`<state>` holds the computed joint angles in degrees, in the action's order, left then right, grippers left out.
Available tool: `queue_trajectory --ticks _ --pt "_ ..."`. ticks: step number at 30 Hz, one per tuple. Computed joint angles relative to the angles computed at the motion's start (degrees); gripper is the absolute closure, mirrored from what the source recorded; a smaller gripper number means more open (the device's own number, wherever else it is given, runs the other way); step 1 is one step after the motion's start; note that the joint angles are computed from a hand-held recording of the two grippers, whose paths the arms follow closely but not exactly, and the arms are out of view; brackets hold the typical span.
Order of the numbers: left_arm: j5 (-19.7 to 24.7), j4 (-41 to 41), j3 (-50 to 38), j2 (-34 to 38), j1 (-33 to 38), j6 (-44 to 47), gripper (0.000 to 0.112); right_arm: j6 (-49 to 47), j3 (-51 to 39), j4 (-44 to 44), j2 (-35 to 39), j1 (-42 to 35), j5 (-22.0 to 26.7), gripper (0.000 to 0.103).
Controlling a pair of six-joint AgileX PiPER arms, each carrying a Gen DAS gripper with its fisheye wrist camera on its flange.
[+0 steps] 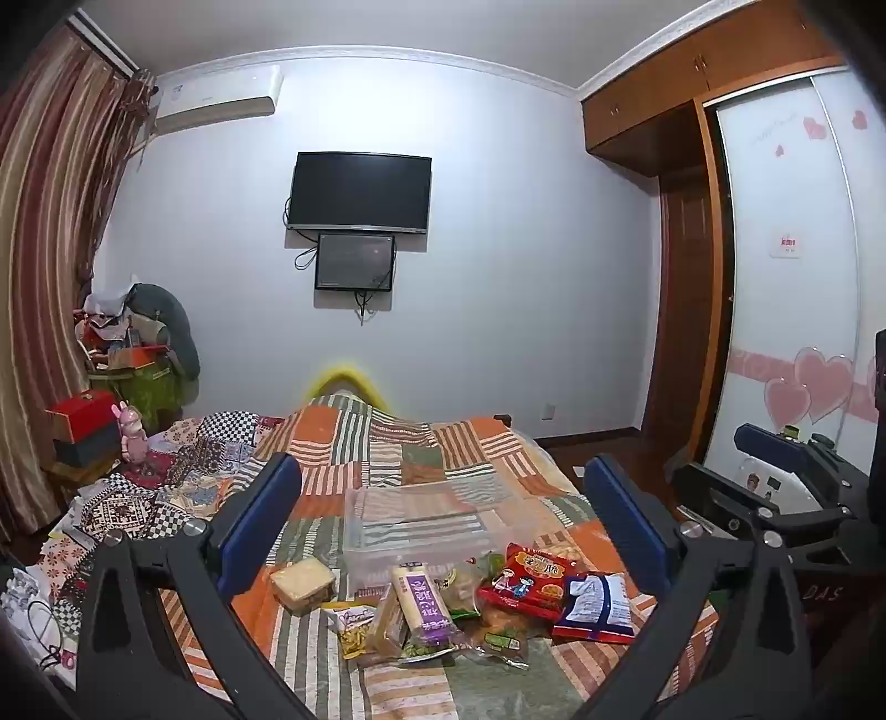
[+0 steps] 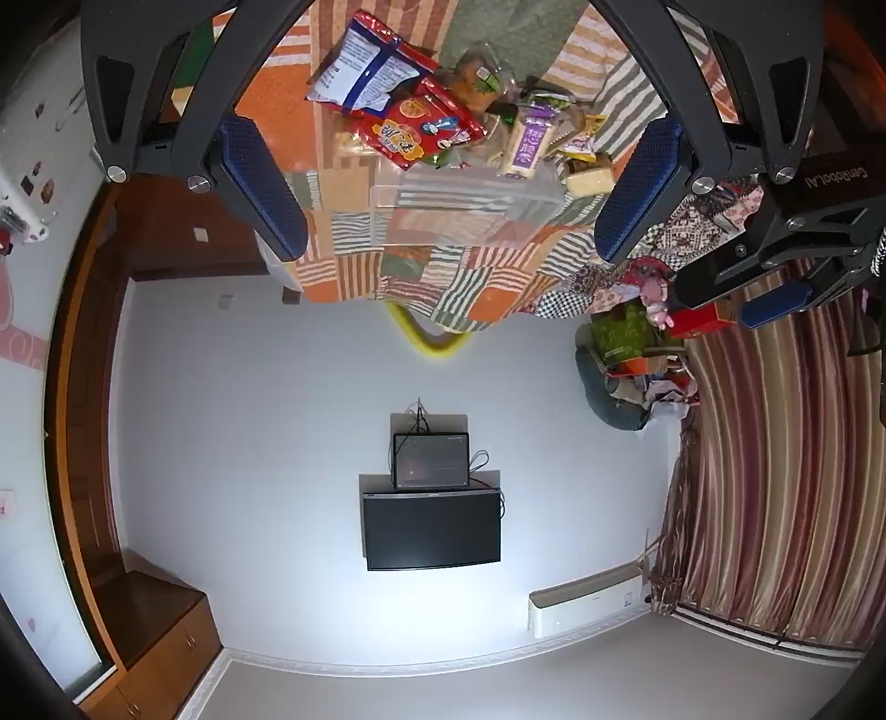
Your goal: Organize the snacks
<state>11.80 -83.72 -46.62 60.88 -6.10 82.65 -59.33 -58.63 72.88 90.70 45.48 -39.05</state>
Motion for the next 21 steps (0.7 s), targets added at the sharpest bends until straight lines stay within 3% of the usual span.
queue_trajectory --ticks 4,8,10,21 --pt "-1.62 1.15 -0.22 0.74 -1.78 -0.82 0.009 0.32 -0.04 0.16 -0.07 -0.01 0.22 0.000" --pt "1.17 -10.09 1.30 0.87 0.20 10.21 0.009 0.39 0.00 -0.13 0.05 -0.06 0.15 0.000" --pt "0.04 -12.03 1.11 1.27 -0.71 12.15 0.009 0.15 -0.18 0.12 0.09 0.06 0.14 0.000" --pt "0.95 -5.40 0.24 0.96 0.35 4.94 0.009 0.37 -0.04 0.01 -0.18 -0.20 0.29 0.000"
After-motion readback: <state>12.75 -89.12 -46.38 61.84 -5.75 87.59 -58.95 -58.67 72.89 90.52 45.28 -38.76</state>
